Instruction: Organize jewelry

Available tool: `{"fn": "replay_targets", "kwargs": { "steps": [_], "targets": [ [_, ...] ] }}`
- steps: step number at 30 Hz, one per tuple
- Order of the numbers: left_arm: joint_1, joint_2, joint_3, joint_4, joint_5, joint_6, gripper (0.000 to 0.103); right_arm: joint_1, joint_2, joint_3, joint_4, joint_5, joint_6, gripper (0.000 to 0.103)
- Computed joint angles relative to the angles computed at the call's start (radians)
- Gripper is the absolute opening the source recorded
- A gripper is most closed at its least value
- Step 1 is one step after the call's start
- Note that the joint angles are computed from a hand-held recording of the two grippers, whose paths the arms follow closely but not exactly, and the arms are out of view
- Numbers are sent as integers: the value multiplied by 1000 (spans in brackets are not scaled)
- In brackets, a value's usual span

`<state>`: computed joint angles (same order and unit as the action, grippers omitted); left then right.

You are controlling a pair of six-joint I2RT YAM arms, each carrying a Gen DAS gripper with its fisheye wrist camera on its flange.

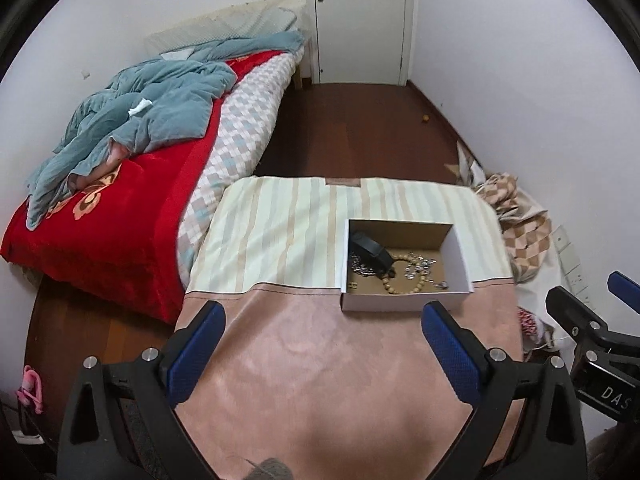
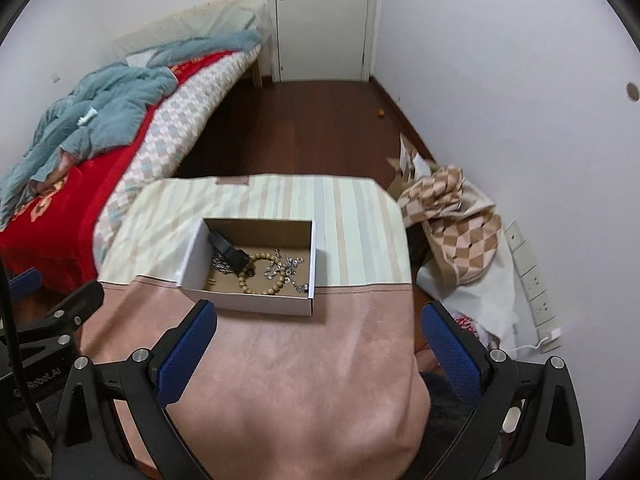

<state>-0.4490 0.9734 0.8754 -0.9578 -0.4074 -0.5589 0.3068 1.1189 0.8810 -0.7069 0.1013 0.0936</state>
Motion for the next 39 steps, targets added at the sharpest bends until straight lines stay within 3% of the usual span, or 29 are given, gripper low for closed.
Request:
{"fn": "replay_targets", "kwargs": {
  "steps": [6,13,22,27,39],
  "targets": [
    [-164,-77,121,-213,-104,-129,100,33,-182,102,-193,25,23,103],
    [-350,-81,280,-436,-217,-322,100,81,-280,255,-368,64,26,103],
    [-537,-44,404,-599,-321,-494,100,128,-315,385,-511,91,40,103],
    [-517,-43,392,-582,-295,-472,100,103,-304,397,-534,73,33,103],
    [-255,-36,302,-375,-163,-227,100,23,-215,337,-423,48,-14,103]
  ]
}}
